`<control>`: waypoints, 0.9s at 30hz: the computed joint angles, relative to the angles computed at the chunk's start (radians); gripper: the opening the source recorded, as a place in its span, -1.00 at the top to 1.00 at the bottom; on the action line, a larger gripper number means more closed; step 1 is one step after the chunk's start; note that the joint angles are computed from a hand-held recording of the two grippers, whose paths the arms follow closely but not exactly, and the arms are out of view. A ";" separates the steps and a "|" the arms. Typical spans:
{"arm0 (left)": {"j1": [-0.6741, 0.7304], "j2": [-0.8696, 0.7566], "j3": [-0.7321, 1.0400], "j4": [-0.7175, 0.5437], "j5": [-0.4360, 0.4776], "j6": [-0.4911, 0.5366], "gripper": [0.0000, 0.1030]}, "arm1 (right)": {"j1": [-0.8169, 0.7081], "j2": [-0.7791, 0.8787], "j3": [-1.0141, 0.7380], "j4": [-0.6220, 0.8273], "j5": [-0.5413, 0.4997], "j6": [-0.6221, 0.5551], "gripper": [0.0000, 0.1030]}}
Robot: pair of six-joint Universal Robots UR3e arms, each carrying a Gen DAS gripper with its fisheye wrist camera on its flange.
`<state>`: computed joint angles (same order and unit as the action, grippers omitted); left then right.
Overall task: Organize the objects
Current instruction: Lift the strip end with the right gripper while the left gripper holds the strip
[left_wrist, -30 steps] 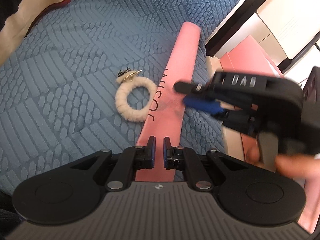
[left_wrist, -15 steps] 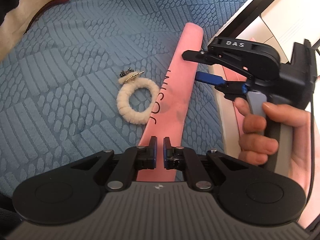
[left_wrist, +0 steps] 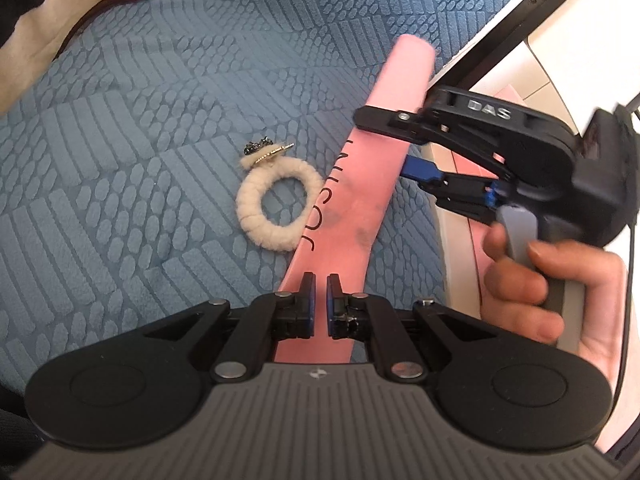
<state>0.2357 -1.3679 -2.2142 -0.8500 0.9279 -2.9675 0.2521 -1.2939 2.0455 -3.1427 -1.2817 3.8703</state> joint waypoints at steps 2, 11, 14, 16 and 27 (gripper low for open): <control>0.008 0.003 -0.009 0.003 -0.008 -0.011 0.84 | -0.002 -0.024 0.028 -0.021 0.008 -0.005 0.11; 0.034 0.010 -0.034 0.010 -0.036 -0.036 0.84 | 0.050 -0.134 0.092 -0.027 -0.030 -0.063 0.37; 0.049 0.026 -0.044 -0.008 -0.046 -0.032 0.84 | 0.078 -0.151 0.102 -0.037 -0.051 -0.073 0.43; 0.049 0.027 -0.042 -0.012 -0.047 -0.031 0.84 | 0.100 -0.166 0.098 -0.021 -0.070 -0.097 0.45; 0.069 0.008 -0.027 -0.049 -0.068 -0.037 0.85 | 0.200 -0.222 0.088 0.062 -0.143 -0.238 0.52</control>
